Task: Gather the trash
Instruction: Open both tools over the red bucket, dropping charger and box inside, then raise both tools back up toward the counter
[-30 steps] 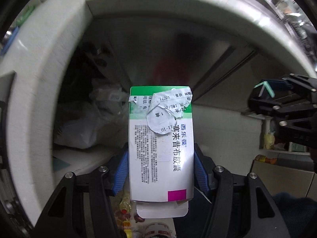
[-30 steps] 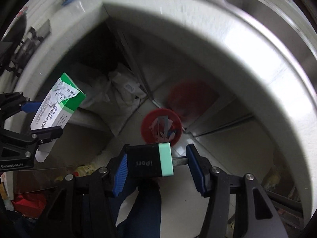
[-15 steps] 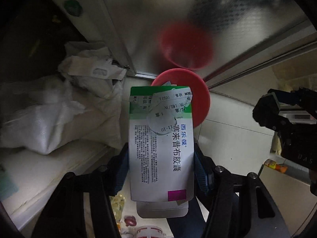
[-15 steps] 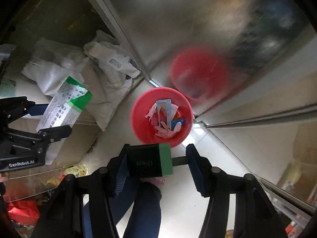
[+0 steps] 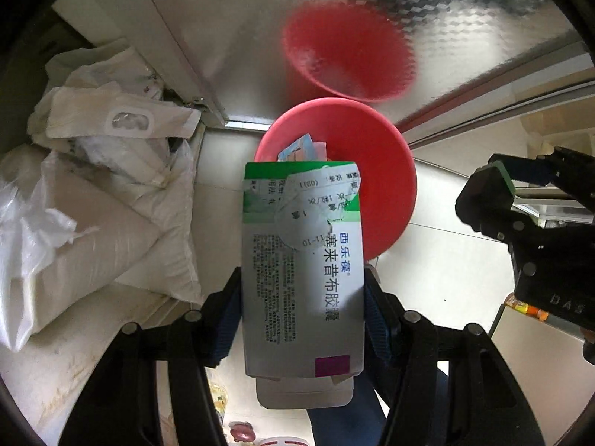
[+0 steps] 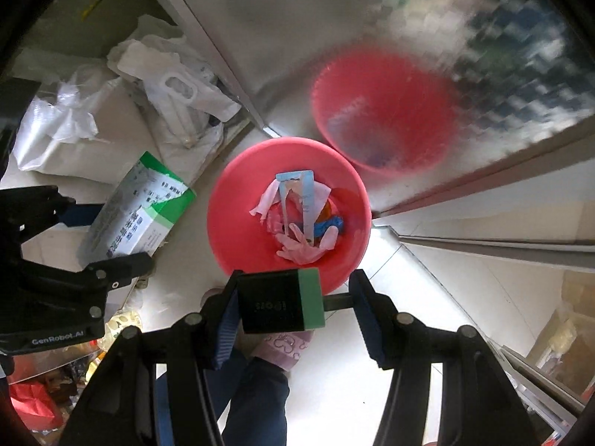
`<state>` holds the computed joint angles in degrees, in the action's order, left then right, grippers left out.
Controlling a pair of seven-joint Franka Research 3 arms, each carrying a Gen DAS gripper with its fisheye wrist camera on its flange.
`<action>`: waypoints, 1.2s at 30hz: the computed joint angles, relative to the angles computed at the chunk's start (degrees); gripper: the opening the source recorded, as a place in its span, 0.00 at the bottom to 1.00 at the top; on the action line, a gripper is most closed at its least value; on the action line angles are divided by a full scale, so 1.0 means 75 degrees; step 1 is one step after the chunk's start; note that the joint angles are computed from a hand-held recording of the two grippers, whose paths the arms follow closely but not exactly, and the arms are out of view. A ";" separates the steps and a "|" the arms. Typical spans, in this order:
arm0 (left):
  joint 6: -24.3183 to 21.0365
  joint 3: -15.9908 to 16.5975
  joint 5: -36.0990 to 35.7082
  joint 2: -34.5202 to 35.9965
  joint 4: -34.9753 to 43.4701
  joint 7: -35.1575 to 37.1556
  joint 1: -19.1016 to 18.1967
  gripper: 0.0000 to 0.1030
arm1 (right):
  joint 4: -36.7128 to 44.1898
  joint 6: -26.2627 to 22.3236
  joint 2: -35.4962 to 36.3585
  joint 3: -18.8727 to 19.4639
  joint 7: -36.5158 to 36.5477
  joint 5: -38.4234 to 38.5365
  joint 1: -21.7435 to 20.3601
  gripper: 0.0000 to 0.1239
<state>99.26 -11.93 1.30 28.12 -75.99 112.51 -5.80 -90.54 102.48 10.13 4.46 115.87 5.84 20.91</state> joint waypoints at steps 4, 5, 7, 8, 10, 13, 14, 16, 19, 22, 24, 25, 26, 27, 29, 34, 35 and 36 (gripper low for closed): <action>0.0145 0.0007 0.0178 0.0272 0.0228 0.0114 -0.0093 0.55 | 0.0000 0.0030 0.0100 -0.0004 -0.0045 -0.0034 0.0009 0.43; 0.0186 0.0009 0.0241 0.0276 0.0218 0.0168 -0.0111 0.55 | 0.0041 0.0012 0.0148 -0.0006 -0.0042 -0.0029 0.0011 0.43; 0.0085 0.0012 0.0299 0.0398 0.0403 0.0241 -0.0136 0.55 | 0.0074 0.0008 0.0176 -0.0024 0.0020 -0.0051 0.0018 0.43; 0.0015 0.0001 0.0260 0.0466 0.0516 0.0270 -0.0123 0.55 | 0.0077 0.0030 0.0175 -0.0032 0.0060 -0.0074 0.0022 0.43; -0.0054 -0.0002 0.0273 0.0513 0.0604 0.0320 -0.0136 0.55 | 0.0110 0.0024 0.0157 -0.0030 0.0060 -0.0106 0.0032 0.43; -0.0056 -0.0014 0.0312 0.0485 0.0576 0.0431 -0.0161 0.55 | -0.0002 0.0144 0.0115 -0.0024 0.0045 -0.0066 0.0027 0.43; -0.0095 -0.0036 0.0248 0.0510 0.0610 0.0478 -0.0141 0.55 | -0.0018 0.0140 0.0104 -0.0018 0.0022 0.0001 0.0013 0.43; -0.0158 -0.0084 0.0063 0.0516 0.0632 0.0535 -0.0084 0.55 | -0.0058 0.0146 0.0078 -0.0013 -0.0020 0.0030 0.0005 0.43; 0.0059 -0.0086 -0.0031 0.0461 0.0462 0.0539 -0.0068 0.57 | -0.0185 0.0255 -0.0016 -0.0010 -0.0070 0.0033 -0.0006 0.43; -0.0050 -0.0093 -0.0133 0.0488 0.0468 0.0476 -0.0049 0.68 | -0.0250 0.0240 -0.0052 0.0002 -0.0238 0.0219 -0.0063 0.45; -0.0037 -0.0096 -0.0158 0.0446 0.0414 0.0466 -0.0046 0.68 | -0.0328 0.0297 -0.0109 0.0010 -0.0352 0.0292 -0.0081 0.49; -0.0043 -0.0100 -0.0179 0.0425 0.0414 0.0456 -0.0043 0.69 | -0.0354 0.0320 -0.0135 0.0013 -0.0395 0.0338 -0.0091 0.52; -0.0038 -0.0110 -0.0214 0.0417 0.0414 0.0456 -0.0036 0.72 | -0.0413 0.0372 -0.0188 0.0015 -0.0437 0.0410 -0.0107 0.53; -0.0050 -0.0121 -0.0257 0.0412 0.0429 0.0460 -0.0025 0.83 | -0.0452 0.0411 -0.0229 0.0017 -0.0470 0.0481 -0.0123 0.55; 0.0031 -0.0095 -0.0149 0.0366 0.0416 0.0438 -0.0086 0.84 | -0.0439 0.0409 -0.0261 0.0019 -0.0504 0.0449 -0.0127 0.58; -0.0052 -0.0027 0.0073 0.0315 0.0589 0.0375 -0.0165 0.87 | -0.0328 0.0314 -0.0290 0.0005 -0.0372 0.0348 -0.0134 0.59; -0.0132 -0.0029 0.0053 0.0318 0.0653 0.0375 -0.0148 0.87 | -0.0267 0.0258 -0.0292 0.0006 -0.0357 0.0292 -0.0129 0.59; -0.0231 -0.0032 0.0026 0.0312 0.0726 0.0368 -0.0130 0.87 | -0.0211 0.0207 -0.0288 0.0006 -0.0354 0.0243 -0.0126 0.59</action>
<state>97.53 -12.17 1.49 30.46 -70.55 115.27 -6.78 -92.13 104.03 7.97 4.51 113.22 7.66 19.97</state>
